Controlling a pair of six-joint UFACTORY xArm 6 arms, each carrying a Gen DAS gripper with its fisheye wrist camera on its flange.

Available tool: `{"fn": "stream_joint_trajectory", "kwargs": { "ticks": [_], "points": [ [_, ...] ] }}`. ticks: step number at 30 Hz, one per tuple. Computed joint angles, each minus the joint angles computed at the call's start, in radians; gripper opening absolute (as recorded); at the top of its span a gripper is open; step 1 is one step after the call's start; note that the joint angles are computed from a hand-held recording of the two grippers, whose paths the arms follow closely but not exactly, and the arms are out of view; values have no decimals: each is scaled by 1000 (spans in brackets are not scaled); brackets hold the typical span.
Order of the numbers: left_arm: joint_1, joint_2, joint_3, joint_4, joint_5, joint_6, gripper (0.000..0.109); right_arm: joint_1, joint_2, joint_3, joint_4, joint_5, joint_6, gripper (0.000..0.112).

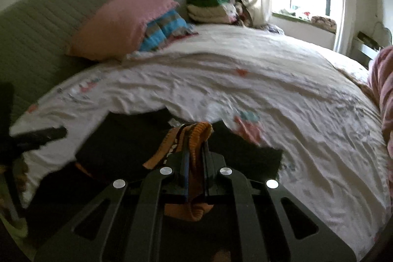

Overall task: Fold small clothes
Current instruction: 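Grasp the second cuff with the right tool, straighten it on the shirt, release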

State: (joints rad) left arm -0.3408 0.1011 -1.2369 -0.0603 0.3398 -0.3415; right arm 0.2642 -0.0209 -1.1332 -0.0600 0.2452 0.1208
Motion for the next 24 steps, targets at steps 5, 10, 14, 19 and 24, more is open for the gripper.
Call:
{"fn": "stream_joint_trajectory", "kwargs": {
  "ticks": [5,10,14,19,24],
  "points": [
    [-19,35,-31,40,21,-8,81,-22,15,44,-38,-7,64,7],
    [-38,73,-76,99,49,-34,81,-33,21,69,-96,-3,144,9],
    [-53,103,-113,148,71,-51,81,-47,22,76,-202,4,262,10],
    [-62,136,-146,158,97,-49,81,-56,13,82,-267,16,326,13],
    [-66,138,-147,156,95,-34,81,-70,-10,88,-422,27,483,33]
  ]
}}
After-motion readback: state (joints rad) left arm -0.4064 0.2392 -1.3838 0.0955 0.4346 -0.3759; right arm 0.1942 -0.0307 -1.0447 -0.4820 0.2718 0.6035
